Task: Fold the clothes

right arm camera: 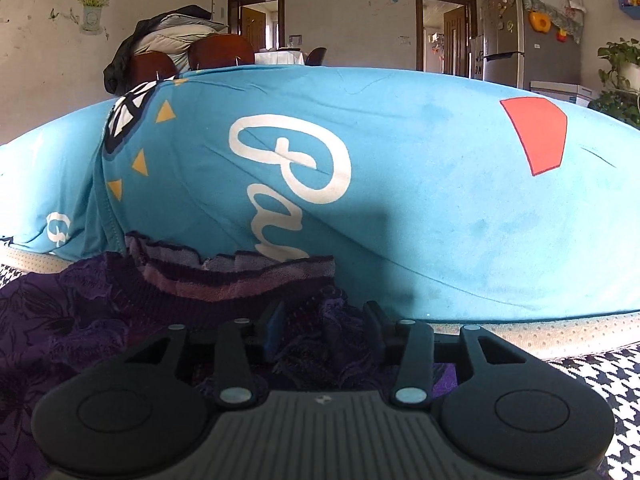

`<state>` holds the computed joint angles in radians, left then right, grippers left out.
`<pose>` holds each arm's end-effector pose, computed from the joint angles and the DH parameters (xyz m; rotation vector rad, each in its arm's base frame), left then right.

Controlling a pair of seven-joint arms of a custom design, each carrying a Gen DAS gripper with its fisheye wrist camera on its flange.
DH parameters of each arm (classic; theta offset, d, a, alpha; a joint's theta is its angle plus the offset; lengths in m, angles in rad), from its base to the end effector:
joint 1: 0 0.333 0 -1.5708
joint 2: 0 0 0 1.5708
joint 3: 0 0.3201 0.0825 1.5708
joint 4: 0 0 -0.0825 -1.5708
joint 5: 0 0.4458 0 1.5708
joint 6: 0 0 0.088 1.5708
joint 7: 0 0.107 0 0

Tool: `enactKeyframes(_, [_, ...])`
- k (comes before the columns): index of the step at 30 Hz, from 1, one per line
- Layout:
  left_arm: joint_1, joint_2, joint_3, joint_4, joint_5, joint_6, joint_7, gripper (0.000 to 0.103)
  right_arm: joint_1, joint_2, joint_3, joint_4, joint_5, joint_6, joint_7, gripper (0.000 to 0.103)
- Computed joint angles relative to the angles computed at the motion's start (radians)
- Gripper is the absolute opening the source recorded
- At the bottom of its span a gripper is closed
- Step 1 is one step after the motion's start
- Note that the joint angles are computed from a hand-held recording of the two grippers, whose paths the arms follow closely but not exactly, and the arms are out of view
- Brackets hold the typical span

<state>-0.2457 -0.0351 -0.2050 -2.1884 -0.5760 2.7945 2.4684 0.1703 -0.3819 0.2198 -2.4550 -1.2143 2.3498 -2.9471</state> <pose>0.5682 -0.2477 0.4398 -0.9173 2.5095 -0.8758 0.4734 0.1815 0.4442 -1.1483 2.0924 -1.2169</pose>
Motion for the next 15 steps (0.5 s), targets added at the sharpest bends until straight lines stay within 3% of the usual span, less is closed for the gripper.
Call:
enactKeyframes(7, [0.005, -0.03, 0.002, -0.005, 0.058, -0.038, -0.098, 0.103, 0.041, -0.086, 0.017, -0.021, 0.145, -0.079, -0.157, 0.047])
enactKeyframes(15, [-0.034, -0.156, 0.048, -0.061, -0.052, -0.123, -0.052, 0.103, 0.096, -0.368, 0.068, -0.208, 0.396, -0.222, -0.263, 0.052])
